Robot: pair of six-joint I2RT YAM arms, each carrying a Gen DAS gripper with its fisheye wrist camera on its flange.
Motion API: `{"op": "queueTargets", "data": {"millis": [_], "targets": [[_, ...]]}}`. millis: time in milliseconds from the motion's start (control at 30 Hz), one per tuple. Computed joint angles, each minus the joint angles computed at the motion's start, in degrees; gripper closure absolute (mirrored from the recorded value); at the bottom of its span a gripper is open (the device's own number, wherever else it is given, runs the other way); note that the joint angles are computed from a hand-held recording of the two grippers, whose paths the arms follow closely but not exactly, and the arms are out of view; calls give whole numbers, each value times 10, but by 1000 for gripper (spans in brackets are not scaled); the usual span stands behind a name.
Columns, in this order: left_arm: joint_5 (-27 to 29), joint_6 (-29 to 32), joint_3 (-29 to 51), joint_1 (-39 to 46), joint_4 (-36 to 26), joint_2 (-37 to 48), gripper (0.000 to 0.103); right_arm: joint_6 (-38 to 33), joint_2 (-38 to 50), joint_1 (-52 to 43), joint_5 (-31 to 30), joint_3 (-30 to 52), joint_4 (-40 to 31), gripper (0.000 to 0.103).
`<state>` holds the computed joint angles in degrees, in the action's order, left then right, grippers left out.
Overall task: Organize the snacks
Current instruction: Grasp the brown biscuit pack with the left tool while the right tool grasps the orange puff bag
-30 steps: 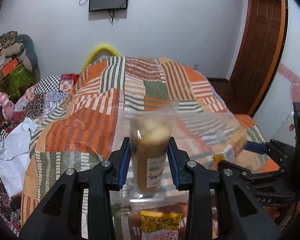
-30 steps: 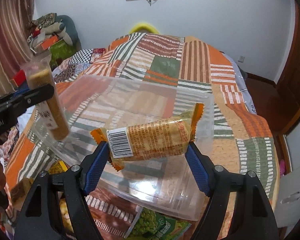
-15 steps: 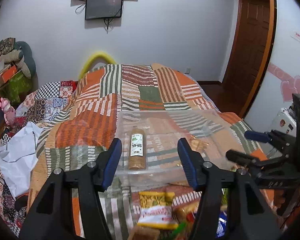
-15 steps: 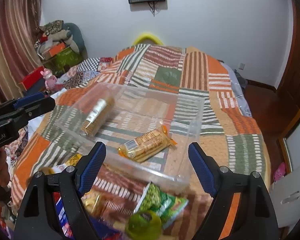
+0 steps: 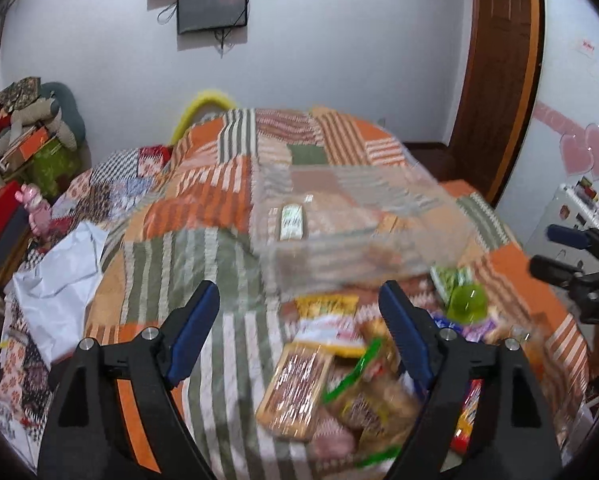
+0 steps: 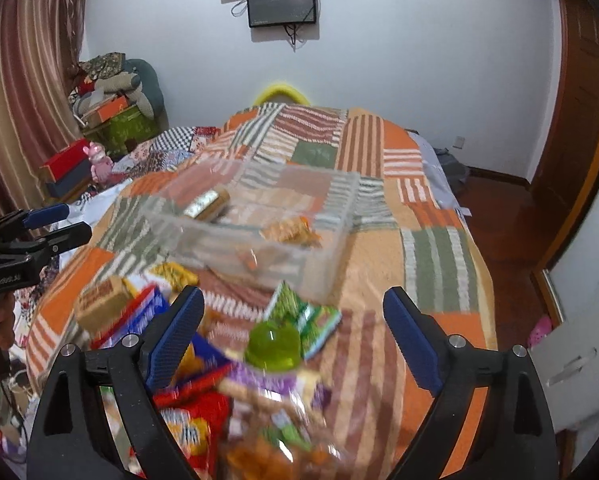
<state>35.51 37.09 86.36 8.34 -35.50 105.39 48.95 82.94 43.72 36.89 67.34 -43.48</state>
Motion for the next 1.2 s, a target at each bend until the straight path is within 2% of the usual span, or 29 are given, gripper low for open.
{"op": "queueTargets", "data": {"millis": [167,433,600,733,767,833,1000,1133,1200], "targets": [[-7,27,-17,19,-17,19,21,69,-6,30,-11,-33,-31,13],[-28,49,-65,33,4,28,21,177,12,81,-20,-77,-52,13],[-51,35,-74,27,20,48,21,203,-10,75,-62,-127,7,13],[-58,14,-78,23,41,59,21,199,-5,70,-87,-136,32,14],[-56,9,-74,22,39,63,22,196,-1,70,-91,-136,35,17],[-48,3,-65,19,31,71,27,194,-1,70,-91,-134,35,20],[-23,7,-39,16,-7,92,50,202,-19,73,-92,-153,51,30],[-8,-3,-19,20,-33,112,63,209,-34,78,-84,-165,51,39],[-10,-5,-23,22,-30,108,65,215,-36,81,-77,-162,40,40]]}}
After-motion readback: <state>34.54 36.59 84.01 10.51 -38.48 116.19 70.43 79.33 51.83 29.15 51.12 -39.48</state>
